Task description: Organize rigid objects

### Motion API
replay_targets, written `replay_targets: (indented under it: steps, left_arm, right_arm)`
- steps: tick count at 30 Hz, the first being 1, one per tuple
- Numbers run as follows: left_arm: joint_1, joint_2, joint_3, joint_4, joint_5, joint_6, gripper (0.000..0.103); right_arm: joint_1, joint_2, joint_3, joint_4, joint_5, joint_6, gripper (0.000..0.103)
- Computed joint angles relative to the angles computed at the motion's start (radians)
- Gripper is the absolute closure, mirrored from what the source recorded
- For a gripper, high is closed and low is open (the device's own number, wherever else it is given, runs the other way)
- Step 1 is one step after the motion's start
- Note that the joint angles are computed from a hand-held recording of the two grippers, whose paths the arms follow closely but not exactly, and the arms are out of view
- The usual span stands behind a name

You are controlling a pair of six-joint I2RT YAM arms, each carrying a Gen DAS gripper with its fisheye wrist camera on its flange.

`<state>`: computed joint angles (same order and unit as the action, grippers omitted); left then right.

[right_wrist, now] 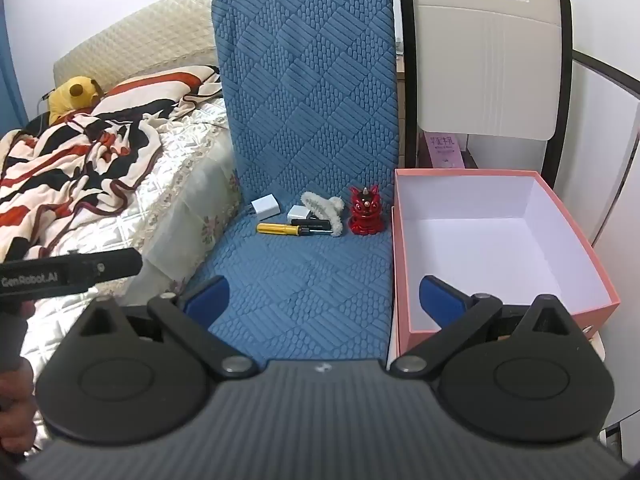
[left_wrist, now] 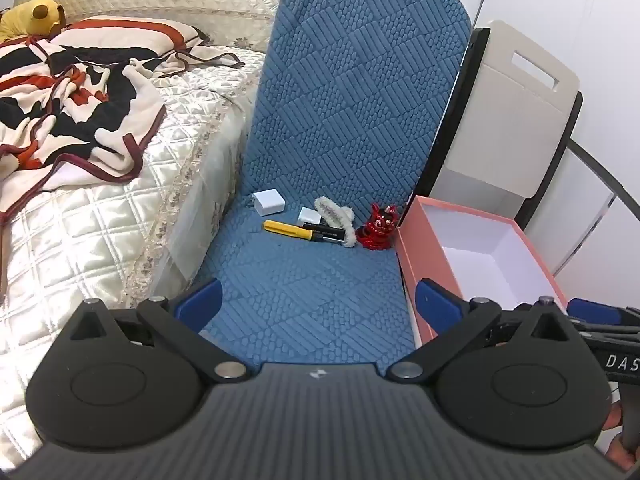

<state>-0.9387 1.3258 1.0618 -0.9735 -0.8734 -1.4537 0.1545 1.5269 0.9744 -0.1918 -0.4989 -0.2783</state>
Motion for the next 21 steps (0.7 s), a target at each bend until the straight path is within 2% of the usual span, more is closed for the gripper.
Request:
replay_targets:
  steps: [10, 11, 21]
  left_arm:
    - [0.013, 0.006, 0.019, 0.010, 0.007, 0.029, 0.000]
    - [-0.002, 0.008, 0.001, -0.013, -0.001, -0.008, 0.000]
    - [0.003, 0.019, -0.012, -0.004, -0.007, -0.010, 0.000]
  right_arm:
    - [0.016, -0.001, -0.008, 0.019, 0.014, 0.016, 0.000]
    - [0.017, -0.005, -0.011, 0.020, 0.014, 0.018, 0.000]
    - [-0.004, 0.020, -0.009, 0.027, 0.000, 0.021, 0.000]
